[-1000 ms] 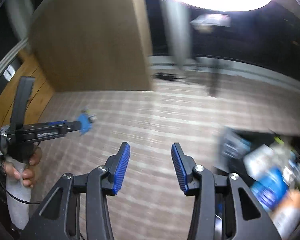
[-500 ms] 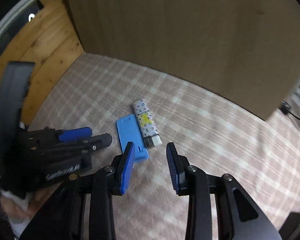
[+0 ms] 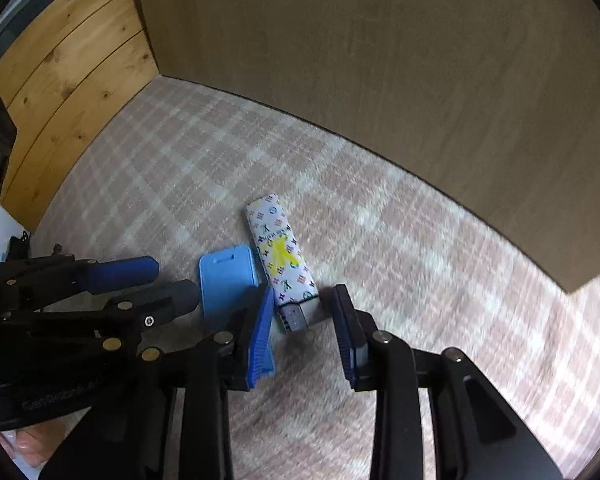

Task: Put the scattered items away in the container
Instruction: 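Grasp the white patterned lighter with the right tool while the left tool grasps the blue phone case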

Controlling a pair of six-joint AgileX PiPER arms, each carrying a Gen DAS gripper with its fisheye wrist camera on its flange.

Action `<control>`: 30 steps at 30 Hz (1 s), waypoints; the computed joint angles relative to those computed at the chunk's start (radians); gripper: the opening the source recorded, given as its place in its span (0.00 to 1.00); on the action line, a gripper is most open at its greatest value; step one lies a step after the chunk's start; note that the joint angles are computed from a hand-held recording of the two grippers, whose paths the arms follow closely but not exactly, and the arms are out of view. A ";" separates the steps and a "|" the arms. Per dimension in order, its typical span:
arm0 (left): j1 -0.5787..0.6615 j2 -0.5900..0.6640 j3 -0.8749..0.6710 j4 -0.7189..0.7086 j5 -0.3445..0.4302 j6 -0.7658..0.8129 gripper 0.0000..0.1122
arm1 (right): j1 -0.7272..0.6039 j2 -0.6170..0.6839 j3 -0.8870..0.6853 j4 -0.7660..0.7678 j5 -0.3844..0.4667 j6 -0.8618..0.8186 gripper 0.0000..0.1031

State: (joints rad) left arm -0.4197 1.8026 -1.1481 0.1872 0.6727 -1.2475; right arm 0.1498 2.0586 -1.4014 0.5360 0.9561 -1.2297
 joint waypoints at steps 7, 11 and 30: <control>-0.021 -0.007 0.025 0.024 -0.008 -0.053 0.35 | 0.049 -0.007 0.007 -0.032 -0.051 -0.068 0.28; -0.038 0.012 0.003 0.020 0.003 -0.062 0.38 | 0.061 -0.030 0.031 -0.095 -0.108 -0.054 0.23; -0.172 0.346 -0.500 0.060 0.426 -0.116 0.29 | -0.115 0.052 -0.154 -0.138 -0.013 0.138 0.23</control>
